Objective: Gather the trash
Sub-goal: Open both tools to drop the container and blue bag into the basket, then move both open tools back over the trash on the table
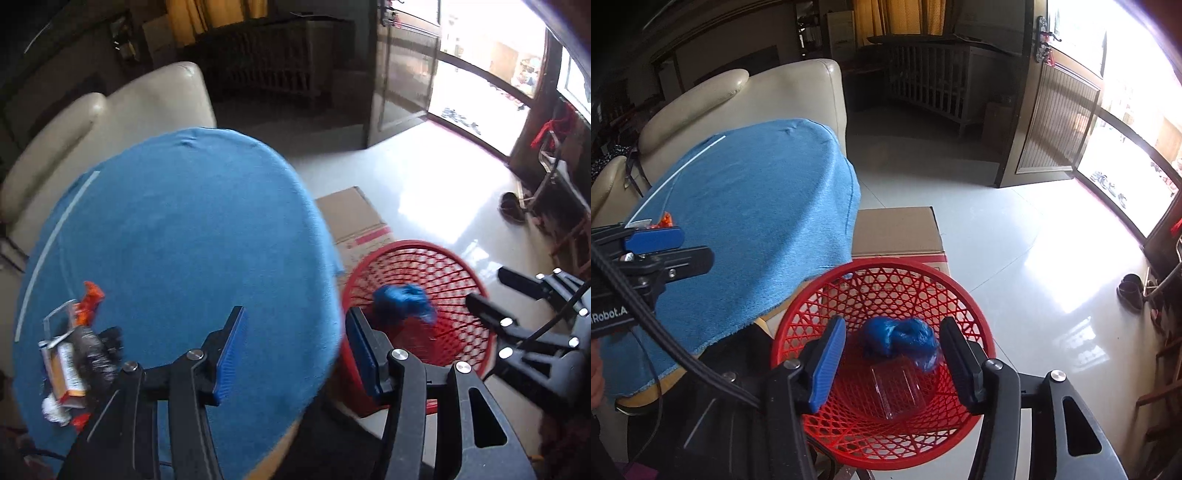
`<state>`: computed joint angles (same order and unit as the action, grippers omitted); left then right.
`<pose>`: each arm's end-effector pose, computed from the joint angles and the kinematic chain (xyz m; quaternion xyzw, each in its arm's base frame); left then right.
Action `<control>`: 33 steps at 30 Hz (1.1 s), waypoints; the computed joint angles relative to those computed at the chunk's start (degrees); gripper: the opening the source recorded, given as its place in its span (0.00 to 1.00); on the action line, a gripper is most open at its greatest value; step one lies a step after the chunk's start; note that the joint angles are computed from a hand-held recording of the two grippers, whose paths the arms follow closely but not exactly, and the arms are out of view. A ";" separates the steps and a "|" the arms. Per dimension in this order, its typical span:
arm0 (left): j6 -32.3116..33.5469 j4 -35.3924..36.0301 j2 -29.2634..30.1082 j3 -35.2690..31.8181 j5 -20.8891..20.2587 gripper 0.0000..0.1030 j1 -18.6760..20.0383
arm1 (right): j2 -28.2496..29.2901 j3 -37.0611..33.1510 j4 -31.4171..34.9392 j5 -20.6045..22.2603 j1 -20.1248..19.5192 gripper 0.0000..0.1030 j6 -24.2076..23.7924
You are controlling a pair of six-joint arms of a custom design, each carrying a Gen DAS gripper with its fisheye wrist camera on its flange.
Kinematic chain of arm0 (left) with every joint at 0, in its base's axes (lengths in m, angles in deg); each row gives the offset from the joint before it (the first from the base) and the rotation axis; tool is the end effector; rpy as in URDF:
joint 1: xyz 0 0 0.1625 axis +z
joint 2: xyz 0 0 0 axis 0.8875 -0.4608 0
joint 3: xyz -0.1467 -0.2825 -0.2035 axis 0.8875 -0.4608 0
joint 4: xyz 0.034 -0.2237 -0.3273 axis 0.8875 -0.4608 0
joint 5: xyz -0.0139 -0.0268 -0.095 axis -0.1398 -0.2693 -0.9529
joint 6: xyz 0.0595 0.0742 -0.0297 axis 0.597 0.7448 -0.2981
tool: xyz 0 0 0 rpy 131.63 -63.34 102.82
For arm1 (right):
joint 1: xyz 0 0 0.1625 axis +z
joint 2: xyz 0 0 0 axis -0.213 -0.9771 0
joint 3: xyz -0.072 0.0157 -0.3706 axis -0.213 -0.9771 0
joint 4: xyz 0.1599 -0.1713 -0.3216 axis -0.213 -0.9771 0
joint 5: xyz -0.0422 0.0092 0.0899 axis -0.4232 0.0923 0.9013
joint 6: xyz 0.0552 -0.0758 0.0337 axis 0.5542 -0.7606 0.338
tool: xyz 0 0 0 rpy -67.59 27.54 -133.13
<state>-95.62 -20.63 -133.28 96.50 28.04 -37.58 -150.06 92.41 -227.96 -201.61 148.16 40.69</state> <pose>-0.2334 -0.3246 0.2803 0.3772 0.8569 -0.1400 0.3223 0.3047 -0.2306 0.1195 -0.0127 -0.8624 0.3321 0.3819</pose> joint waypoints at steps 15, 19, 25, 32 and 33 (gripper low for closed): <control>-15.68 26.84 -15.71 -3.49 18.89 0.61 -0.64 | 16.14 -14.92 -10.75 4.83 2.24 0.55 -16.27; -17.21 29.93 -17.84 -4.90 20.02 0.61 1.15 | 19.79 -19.23 -10.49 6.01 3.00 0.55 -18.82; -20.06 34.12 -20.38 -6.20 20.89 0.61 2.10 | 24.07 -24.42 -9.25 7.00 3.83 0.55 -20.68; -18.92 34.30 -23.28 -7.49 21.67 0.61 6.00 | 28.70 -30.36 -7.98 10.22 4.21 0.55 -22.85; -18.42 34.12 -23.88 -7.84 21.81 0.61 7.08 | 29.29 -30.98 -8.48 11.48 3.99 0.55 -23.28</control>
